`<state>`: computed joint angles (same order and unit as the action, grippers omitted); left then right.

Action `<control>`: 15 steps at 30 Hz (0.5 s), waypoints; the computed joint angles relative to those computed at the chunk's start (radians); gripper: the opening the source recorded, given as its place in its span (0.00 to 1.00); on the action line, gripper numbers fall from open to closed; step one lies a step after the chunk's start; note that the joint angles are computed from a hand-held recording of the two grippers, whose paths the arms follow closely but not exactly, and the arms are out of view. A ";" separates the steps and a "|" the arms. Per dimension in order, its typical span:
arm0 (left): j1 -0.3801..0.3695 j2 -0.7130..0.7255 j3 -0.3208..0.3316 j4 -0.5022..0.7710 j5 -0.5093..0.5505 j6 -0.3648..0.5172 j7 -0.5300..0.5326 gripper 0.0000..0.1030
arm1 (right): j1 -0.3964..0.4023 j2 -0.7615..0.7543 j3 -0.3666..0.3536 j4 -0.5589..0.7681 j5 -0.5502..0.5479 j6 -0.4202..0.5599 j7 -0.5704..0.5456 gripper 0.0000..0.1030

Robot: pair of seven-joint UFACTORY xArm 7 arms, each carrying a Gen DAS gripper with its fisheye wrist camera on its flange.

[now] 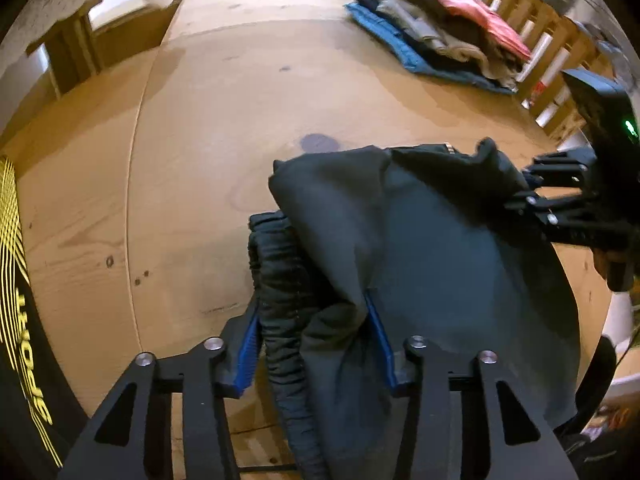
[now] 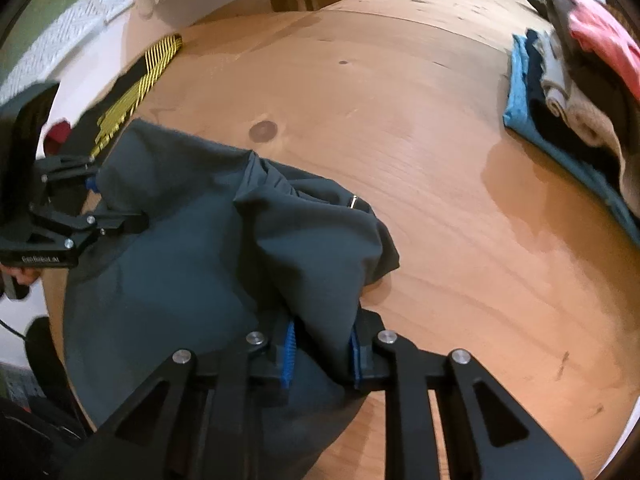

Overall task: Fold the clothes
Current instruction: 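Grasp the folded trousers with both grippers and lift them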

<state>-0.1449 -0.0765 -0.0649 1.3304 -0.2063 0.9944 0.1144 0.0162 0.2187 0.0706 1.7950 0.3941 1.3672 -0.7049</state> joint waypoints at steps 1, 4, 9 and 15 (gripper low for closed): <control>0.001 -0.004 0.002 -0.005 -0.014 -0.008 0.004 0.36 | -0.004 0.010 0.000 0.015 0.016 0.009 0.011 0.18; 0.004 -0.013 0.012 -0.015 -0.063 -0.028 0.033 0.24 | -0.024 0.029 0.006 0.046 0.086 0.035 0.038 0.15; 0.016 -0.023 0.033 -0.051 -0.159 -0.047 0.079 0.22 | -0.058 0.018 0.002 0.017 0.176 0.038 0.039 0.14; 0.027 0.010 0.020 -0.002 -0.099 0.019 0.025 0.48 | -0.040 0.005 0.005 -0.005 0.136 0.015 0.036 0.15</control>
<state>-0.1176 -0.0665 -0.0449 1.3282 -0.3057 1.0129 0.1391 -0.0239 0.2234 0.0757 1.7904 0.5299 1.3826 -0.6689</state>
